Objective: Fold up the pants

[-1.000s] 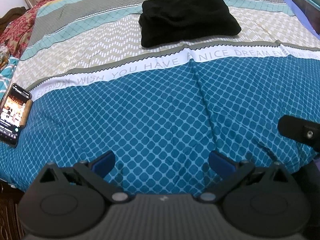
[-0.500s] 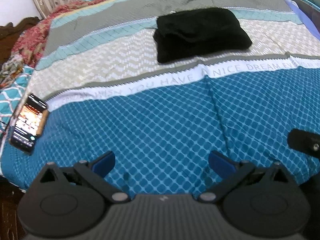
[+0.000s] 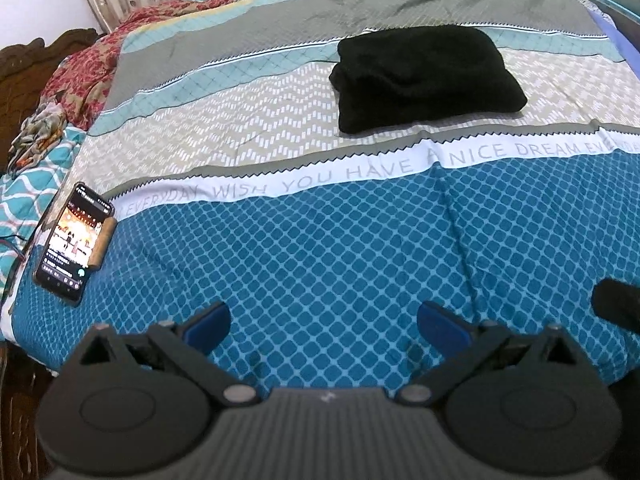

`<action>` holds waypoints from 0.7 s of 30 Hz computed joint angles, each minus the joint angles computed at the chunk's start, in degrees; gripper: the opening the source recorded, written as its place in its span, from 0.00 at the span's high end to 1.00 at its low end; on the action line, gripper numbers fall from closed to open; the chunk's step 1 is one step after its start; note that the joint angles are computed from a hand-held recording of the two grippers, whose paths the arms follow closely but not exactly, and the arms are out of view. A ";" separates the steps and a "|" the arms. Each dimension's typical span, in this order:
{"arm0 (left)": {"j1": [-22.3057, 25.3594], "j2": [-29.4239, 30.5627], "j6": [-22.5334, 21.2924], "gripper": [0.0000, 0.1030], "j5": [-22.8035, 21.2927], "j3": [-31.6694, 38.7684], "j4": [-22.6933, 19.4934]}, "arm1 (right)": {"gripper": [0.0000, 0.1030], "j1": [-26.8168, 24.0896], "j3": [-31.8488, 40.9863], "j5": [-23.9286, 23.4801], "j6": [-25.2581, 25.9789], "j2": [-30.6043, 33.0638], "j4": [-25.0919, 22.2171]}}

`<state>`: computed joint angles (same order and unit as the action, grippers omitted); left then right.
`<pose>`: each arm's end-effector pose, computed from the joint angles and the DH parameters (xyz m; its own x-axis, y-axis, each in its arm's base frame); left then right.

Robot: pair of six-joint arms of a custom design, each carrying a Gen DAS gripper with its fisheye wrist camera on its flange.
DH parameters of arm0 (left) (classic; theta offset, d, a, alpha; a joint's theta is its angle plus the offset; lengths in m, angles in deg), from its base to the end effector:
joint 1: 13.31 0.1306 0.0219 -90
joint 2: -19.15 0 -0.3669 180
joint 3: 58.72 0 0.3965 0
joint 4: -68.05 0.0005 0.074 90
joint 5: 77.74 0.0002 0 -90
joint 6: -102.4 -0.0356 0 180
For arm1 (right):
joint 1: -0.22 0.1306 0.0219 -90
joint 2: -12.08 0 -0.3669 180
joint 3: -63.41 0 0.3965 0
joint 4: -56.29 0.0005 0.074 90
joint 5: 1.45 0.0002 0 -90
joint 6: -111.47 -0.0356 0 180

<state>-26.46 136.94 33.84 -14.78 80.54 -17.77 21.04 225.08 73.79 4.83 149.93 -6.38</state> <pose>0.5952 -0.1229 0.5049 -0.8211 -0.1425 -0.5527 -0.3106 0.9239 0.2232 0.6895 0.2714 0.4688 -0.7133 0.0250 -0.7004 -0.3391 0.8623 0.3761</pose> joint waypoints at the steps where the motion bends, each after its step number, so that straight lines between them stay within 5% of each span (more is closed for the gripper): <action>1: 0.00 0.04 0.17 0.00 -0.08 0.05 -0.19 | 0.00 0.05 0.05 0.00 0.04 0.01 -0.03; 21: -0.20 -0.06 -0.20 0.00 -1.04 -0.39 -0.23 | 0.00 0.10 -3.49 -1.03 -0.45 -1.87 3.09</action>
<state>-26.66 136.88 33.63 -15.82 80.16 -17.99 21.14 221.59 72.76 4.39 148.05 -3.28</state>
